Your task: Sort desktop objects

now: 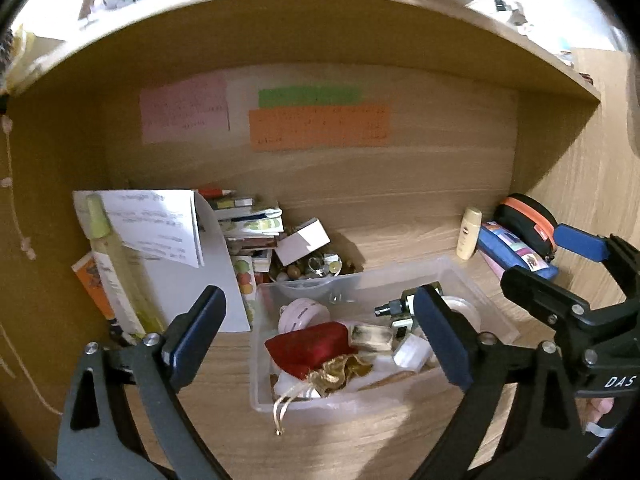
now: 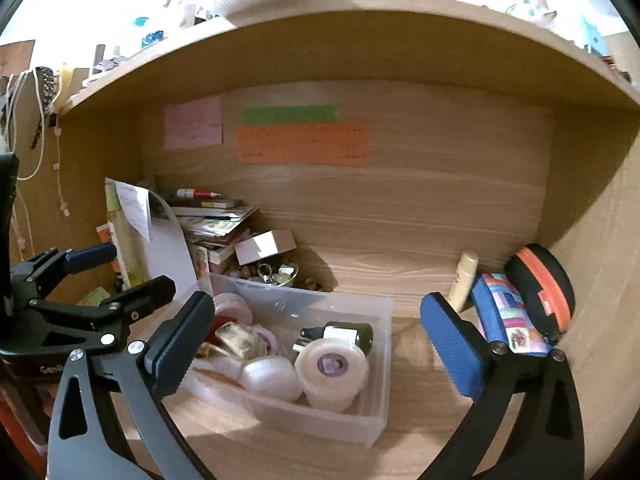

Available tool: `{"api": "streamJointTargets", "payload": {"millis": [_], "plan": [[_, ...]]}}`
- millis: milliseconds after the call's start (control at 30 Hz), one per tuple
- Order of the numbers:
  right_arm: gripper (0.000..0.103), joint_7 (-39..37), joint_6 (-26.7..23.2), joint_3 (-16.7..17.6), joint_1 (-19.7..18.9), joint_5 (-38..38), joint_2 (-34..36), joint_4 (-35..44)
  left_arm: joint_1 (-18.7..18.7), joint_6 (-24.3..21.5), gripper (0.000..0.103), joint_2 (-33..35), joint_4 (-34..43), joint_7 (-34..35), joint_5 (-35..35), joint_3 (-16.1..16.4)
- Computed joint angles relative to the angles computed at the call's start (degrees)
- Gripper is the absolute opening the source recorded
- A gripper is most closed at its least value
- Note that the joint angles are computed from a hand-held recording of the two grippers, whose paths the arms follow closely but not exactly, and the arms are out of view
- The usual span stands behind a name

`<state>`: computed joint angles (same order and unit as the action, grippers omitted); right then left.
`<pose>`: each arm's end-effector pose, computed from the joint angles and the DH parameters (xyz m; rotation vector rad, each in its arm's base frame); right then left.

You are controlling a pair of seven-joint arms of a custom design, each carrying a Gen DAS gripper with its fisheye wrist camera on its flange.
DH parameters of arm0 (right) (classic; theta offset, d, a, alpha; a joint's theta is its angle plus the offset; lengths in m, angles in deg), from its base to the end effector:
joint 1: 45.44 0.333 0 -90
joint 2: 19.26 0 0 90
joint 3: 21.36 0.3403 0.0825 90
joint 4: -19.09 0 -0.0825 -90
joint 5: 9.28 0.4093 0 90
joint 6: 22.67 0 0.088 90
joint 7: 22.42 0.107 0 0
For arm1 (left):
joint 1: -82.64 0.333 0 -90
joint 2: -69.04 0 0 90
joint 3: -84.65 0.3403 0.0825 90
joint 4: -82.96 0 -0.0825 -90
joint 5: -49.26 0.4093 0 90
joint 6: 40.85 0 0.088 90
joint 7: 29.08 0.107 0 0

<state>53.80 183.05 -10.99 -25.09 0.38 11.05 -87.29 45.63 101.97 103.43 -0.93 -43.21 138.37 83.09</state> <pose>0.6349 0.3265 0.3895 -1.7251 1.0379 -0.7337 0.6106 -0.4882 0.3807 -1.4881 1.4927 -0.9393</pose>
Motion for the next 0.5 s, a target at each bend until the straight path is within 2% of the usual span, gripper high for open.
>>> {"api": "streamJointTargets", "payload": {"millis": [133, 300, 500], "plan": [[0.103, 1.8, 2.5, 1.3, -1.5, -1.5, -1.9, -3.8, -1.1, -1.4, 0.096, -1.3, -2.1, -2.0, 1.4, -0.4], [0.103, 3.4, 4.5, 1.0, -1.8, -2.6, -3.6, -7.4, -1.7, -3.1, 0.096, -2.5, -4.4, -3.7, 2.4, -1.5], [0.103, 5.3, 5.4, 0.7, -2.2, -3.5, -4.7, -10.3, -1.0, -2.2, 0.096, -2.9, -6.0, -5.1, 2.2, -2.8]]}}
